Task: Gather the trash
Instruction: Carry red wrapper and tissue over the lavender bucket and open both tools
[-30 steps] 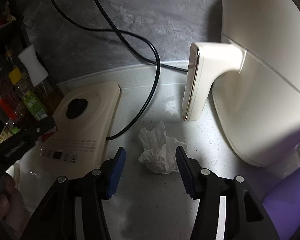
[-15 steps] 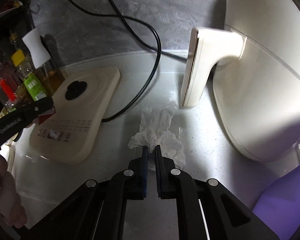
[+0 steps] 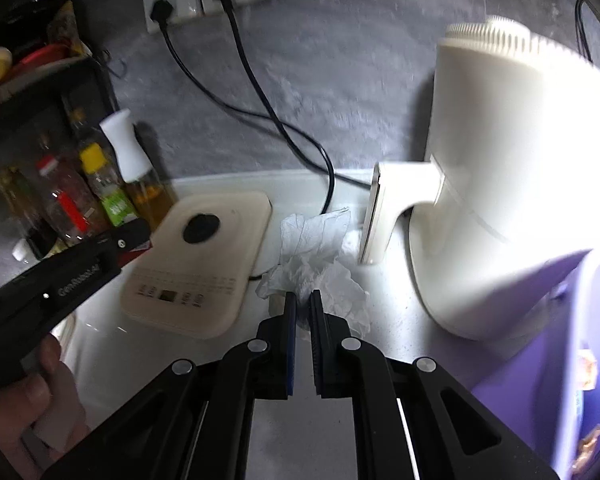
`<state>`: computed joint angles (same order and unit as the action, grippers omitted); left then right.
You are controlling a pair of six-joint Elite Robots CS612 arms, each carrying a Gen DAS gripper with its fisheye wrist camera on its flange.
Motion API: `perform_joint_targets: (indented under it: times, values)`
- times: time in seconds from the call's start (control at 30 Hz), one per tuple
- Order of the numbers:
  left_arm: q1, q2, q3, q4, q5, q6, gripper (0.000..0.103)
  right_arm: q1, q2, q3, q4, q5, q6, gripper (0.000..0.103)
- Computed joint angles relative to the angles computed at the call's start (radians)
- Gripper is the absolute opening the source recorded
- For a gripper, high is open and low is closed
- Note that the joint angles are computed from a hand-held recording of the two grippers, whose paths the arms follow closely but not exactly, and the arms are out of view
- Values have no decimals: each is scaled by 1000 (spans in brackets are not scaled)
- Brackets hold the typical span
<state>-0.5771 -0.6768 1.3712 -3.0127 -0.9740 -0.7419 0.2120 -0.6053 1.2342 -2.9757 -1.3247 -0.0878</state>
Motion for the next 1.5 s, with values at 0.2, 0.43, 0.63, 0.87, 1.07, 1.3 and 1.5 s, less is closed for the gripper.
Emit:
perform_joint_targets:
  times: [0.2, 0.43, 0.63, 0.87, 1.07, 1.3, 1.5]
  values:
    - [-24, -26, 27, -47, 34, 12, 30, -15, -53, 58, -63, 34, -13, 7]
    - [-48, -44, 40, -98, 55, 45, 30, -37, -103, 118, -126, 73, -4, 7]
    - [-66, -44, 27, -132, 53, 83, 30, -57, -147, 174, -176, 91, 5, 7]
    - [-84, -30, -7, -147, 29, 133, 30, -76, -178, 225, -217, 84, 29, 7]
    - [-101, -5, -54, -150, -18, 182, 30, -98, -197, 260, -244, 69, 55, 8]
    - [-123, 24, -111, -155, -81, 243, 30, -133, -214, 302, -278, 36, 95, 8]
    - [-138, 47, -155, -140, -124, 272, 30, -164, -226, 331, -295, 15, 141, 11]
